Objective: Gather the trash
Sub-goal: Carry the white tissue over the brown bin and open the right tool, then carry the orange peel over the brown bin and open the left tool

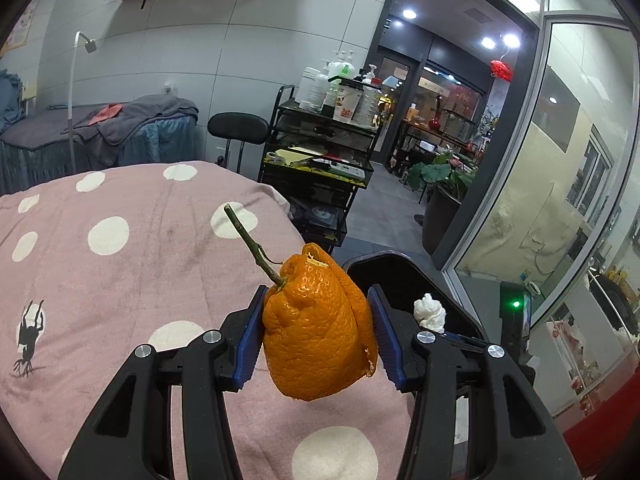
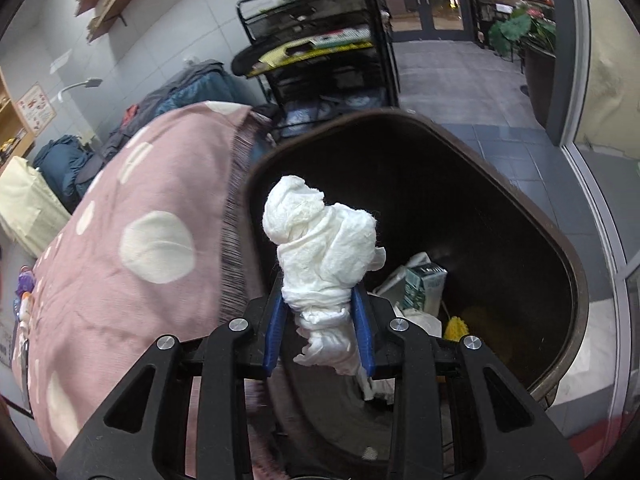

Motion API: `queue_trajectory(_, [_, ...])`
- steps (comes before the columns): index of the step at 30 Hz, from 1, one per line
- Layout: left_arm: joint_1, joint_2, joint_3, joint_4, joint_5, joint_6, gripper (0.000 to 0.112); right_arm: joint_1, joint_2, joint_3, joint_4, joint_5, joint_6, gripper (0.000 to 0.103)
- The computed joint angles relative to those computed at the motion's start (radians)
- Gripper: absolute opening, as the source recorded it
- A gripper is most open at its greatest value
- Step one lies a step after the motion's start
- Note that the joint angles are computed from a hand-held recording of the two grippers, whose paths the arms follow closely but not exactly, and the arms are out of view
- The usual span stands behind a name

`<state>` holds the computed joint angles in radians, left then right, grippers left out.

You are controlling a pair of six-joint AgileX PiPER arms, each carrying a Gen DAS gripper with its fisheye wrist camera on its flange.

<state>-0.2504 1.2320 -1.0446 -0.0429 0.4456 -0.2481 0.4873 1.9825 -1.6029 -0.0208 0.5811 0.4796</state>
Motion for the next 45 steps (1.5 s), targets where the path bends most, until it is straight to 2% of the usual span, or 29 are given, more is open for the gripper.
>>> queue_trajectory(2, [-0.009,0.02,-0.016,-0.012,0.001,0.015,0.049,-0.003,0.015,0.01,-0.018,0.002,0.018,0.036])
queue_trajectory(3, [-0.018,0.029,-0.023,-0.015,0.003,0.016,0.049,-0.004,0.025,0.011,-0.033,0.008,0.031,0.043])
queue_trajectory(4, [-0.025,0.036,-0.028,-0.023,0.003,0.022,0.049,-0.005,0.029,0.015,-0.039,0.008,0.041,0.055])
queue_trajectory(6, [-0.04,0.056,-0.044,-0.029,0.003,0.029,0.049,-0.012,0.021,0.048,-0.026,-0.017,0.046,0.07])
queue_trajectory(12, [-0.087,0.106,-0.097,-0.03,0.009,0.042,0.049,0.0,-0.027,0.122,-0.136,-0.06,0.13,0.081])
queue_trajectory(19, [-0.116,0.178,-0.159,-0.114,0.024,0.115,0.049,0.007,-0.116,0.218,-0.184,-0.119,0.188,0.083])
queue_trajectory(26, [-0.147,0.277,-0.255,-0.153,0.06,0.148,0.049,0.037,-0.177,0.275,-0.338,-0.148,0.341,0.083])
queue_trajectory(29, [-0.167,0.317,-0.291,-0.124,0.074,0.127,0.049,0.044,-0.206,0.307,-0.413,-0.157,0.417,0.083])
queue_trajectory(33, [-0.175,0.381,-0.35,-0.146,0.106,0.142,0.049,0.051,-0.239,0.341,-0.492,-0.154,0.489,0.084])
queue_trajectory(45, [-0.209,0.57,-0.554,-0.088,0.251,0.129,0.05,0.039,-0.284,0.413,-0.538,-0.157,0.545,0.084])
